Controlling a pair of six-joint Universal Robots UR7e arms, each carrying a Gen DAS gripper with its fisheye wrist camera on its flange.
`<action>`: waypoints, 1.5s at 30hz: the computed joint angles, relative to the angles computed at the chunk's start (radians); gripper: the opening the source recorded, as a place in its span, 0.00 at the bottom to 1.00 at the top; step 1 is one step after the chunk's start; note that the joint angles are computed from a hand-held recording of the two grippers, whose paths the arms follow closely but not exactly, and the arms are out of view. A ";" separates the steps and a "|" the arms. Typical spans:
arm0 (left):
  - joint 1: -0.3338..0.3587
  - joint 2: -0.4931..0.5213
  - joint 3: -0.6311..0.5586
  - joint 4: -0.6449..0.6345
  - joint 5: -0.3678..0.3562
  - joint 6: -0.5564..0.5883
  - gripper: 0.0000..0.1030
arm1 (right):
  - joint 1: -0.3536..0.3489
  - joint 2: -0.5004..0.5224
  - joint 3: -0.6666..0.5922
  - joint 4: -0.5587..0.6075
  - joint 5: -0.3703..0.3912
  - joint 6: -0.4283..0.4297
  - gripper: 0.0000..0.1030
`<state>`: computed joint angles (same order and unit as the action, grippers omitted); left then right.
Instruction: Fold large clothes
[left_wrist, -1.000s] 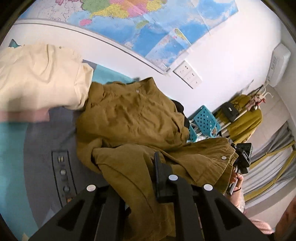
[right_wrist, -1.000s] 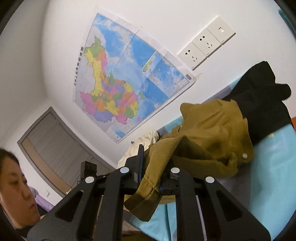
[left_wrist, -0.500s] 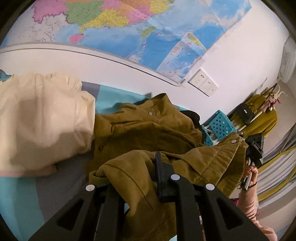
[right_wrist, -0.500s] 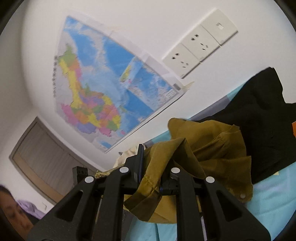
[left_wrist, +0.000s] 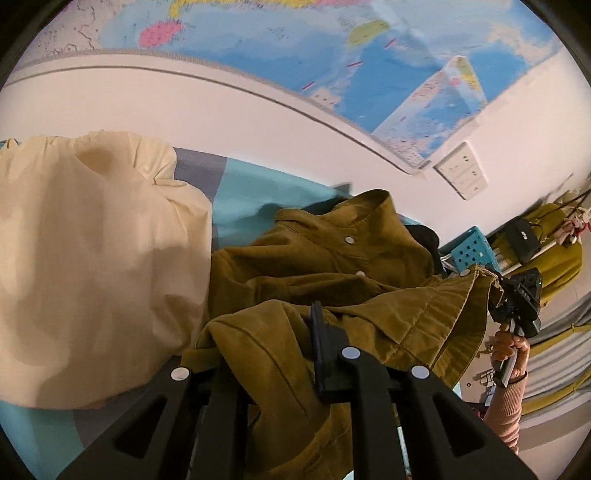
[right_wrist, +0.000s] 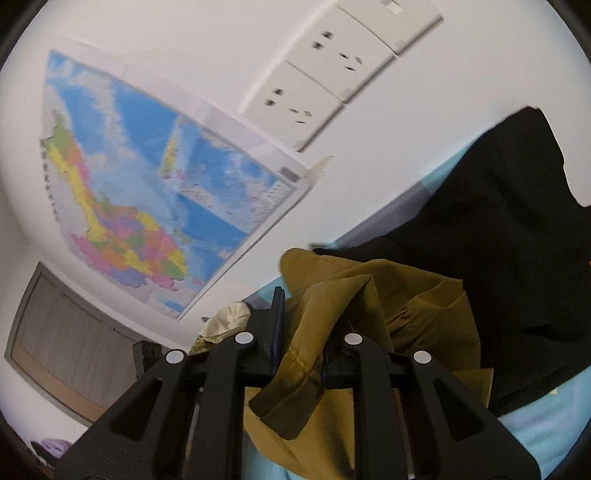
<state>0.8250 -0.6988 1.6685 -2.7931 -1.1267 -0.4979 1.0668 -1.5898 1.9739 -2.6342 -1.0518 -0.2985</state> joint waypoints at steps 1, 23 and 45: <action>0.006 0.009 -0.016 0.014 0.004 0.000 0.12 | 0.000 0.014 -0.010 0.000 -0.005 0.007 0.15; 0.110 0.096 -0.192 0.144 -0.104 -0.096 0.13 | 0.114 -0.031 0.099 -0.119 -0.141 -0.258 0.85; 0.027 0.037 -0.067 -0.022 -0.019 0.040 0.74 | 0.283 0.279 -0.012 -0.428 -0.610 -0.340 0.11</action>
<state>0.8518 -0.6616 1.6012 -2.8153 -1.1457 -0.4575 1.3497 -1.3107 1.9624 -3.0618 -1.6621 -0.6381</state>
